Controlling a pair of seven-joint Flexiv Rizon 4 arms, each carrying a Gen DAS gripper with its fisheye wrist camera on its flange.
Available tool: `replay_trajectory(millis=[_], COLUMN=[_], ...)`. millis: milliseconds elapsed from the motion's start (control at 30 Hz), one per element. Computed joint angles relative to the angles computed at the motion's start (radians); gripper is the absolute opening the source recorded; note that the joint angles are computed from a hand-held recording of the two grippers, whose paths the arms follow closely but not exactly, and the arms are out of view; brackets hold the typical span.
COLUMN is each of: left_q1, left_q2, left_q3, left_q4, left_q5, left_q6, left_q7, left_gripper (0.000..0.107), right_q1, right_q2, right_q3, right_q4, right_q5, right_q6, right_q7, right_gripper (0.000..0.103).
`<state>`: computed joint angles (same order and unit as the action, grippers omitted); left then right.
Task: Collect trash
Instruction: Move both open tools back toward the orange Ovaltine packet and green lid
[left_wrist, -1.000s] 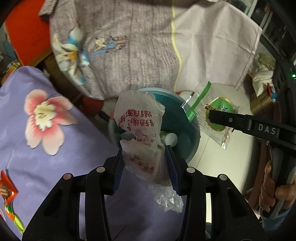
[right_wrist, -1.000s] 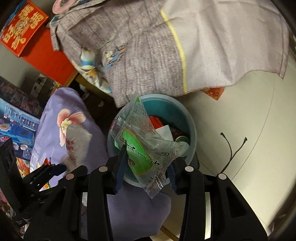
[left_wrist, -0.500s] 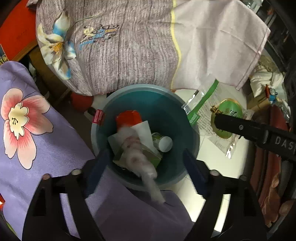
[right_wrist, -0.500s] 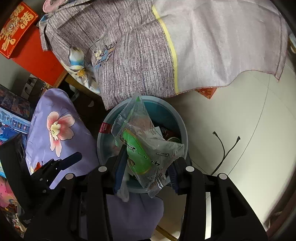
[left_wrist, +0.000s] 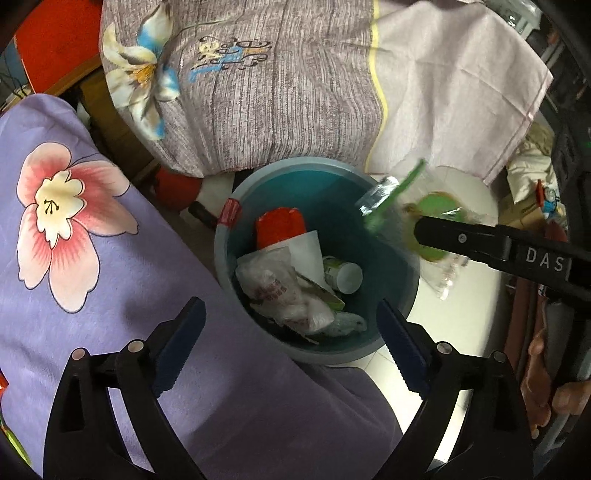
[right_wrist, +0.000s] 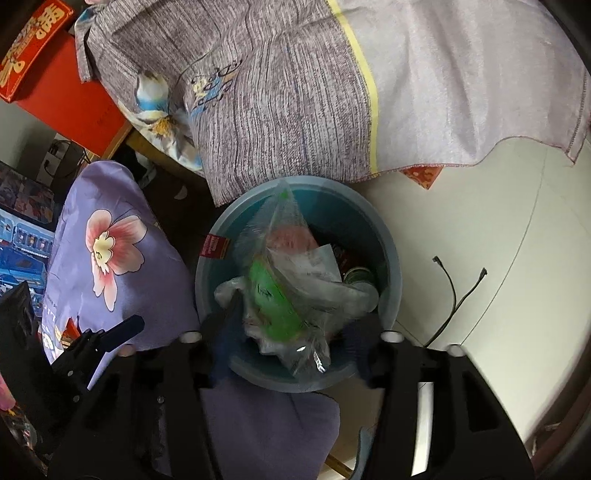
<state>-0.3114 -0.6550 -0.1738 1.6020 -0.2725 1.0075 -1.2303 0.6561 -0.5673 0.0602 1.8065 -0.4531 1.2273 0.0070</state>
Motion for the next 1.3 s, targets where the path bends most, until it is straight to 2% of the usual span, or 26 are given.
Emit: replay_trajectory(millis=[233,533,867,1100,1300], left_q1=[0.009,0.032,0.074,0.132,0.177], left_q2=[0.025,0.092,0.205,0.288,0.365], left_q3=[-0.010,-0.025,-0.023,-0.032,-0.040], left_q4=[0.033,0.128,0.277,0.394,0.509], left_q5=[-0.011,-0.049,-0.100,-0.183,-0.303], left_q6=[0.015,0.063,0.158,0.212,0.265], left_q7=[0.013,0.044,0.068,0.128,0.213], left_gripper=[0.094,0.095,0.097,0.097,0.098], right_q1=[0.004,0.018,0.065,0.103,0.147], right_q2=[0.005,0.014,0.005,-0.037,-0.089], right_q3=[0.008,0.032,0.040,0.065,0.076], right_q4=[-0.006,-0.033,-0.101,-0.204,-0.321], right_q5=[0.013,0.003,-0.034,-0.028,-0.016], right_q6=[-0.020,-0.079,-0.132,-0.199,-0.268], right_q7=[0.005,-0.009,-0.010,-0.046,-0.097], right_gripper=[0.073,0.076,0.076,0.076,0.078])
